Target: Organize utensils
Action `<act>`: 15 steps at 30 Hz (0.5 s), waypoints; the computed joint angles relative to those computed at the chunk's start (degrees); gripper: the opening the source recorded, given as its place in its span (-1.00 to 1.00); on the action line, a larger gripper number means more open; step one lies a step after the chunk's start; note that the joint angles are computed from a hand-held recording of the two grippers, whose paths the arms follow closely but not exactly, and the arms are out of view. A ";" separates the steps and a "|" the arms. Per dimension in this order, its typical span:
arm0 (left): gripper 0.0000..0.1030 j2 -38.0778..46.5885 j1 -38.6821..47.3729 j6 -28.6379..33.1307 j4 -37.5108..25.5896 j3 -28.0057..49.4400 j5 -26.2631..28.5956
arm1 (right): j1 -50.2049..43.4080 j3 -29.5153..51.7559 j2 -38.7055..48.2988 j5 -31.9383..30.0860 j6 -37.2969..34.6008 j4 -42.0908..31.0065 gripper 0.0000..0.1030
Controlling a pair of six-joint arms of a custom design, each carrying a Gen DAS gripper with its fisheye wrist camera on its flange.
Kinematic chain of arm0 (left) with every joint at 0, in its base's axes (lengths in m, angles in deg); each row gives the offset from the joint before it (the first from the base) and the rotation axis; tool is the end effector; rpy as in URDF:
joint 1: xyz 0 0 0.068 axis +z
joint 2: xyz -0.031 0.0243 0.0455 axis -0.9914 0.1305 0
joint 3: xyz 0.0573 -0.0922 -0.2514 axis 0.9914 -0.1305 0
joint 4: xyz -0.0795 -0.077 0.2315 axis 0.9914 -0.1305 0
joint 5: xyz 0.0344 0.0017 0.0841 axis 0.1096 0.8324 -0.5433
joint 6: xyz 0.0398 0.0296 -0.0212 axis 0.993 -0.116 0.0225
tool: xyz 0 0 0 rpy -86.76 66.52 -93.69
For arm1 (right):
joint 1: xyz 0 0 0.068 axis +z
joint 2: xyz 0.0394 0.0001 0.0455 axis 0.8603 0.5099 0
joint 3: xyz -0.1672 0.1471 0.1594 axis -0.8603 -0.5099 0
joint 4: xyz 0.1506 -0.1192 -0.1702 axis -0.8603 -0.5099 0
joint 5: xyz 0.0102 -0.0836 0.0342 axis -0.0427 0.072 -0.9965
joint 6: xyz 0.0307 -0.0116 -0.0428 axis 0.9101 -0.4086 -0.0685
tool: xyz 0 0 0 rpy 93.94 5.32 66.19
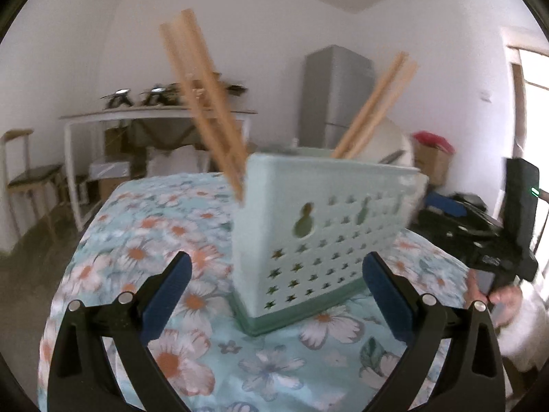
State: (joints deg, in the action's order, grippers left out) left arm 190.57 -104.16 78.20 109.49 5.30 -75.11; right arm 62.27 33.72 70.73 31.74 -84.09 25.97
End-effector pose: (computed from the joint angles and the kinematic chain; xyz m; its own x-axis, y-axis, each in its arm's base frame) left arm 0.2912 -0.1245 0.0719 -0.3204 0.0847 -0.9435 0.5499 0.8277 -0.1125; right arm 0.2463 0.0147 0.0923 -0.2684 -0.0518 -0.9619 -0.1172 0.9929 -0.0208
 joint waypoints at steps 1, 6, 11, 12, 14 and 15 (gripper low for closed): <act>0.89 1.40 -0.09 -1.03 1.75 -0.32 -1.19 | 0.85 -0.75 1.97 1.49 -0.49 3.65 0.81; 0.89 2.53 0.03 -4.69 4.87 -1.42 -6.41 | 3.44 -0.80 5.95 4.69 -3.13 7.83 0.84; 0.89 2.38 -1.76 -3.09 4.76 -1.47 -10.55 | 1.63 -0.88 6.65 3.58 0.31 9.66 0.85; 0.89 2.48 -2.30 -2.31 5.28 -1.53 -11.14 | 0.90 -0.91 6.64 3.18 1.45 10.13 0.85; 0.89 2.06 -3.70 -1.02 4.94 -1.81 -13.02 | -0.19 -0.62 6.12 2.19 2.75 9.47 0.85; 0.89 1.89 -4.35 -0.41 3.62 -1.32 -14.36 | -0.43 -0.24 5.71 1.93 3.01 8.19 0.85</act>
State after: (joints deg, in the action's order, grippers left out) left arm 192.46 -108.51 77.79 113.11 3.98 -89.48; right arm 61.84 33.48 76.44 33.67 -81.08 34.15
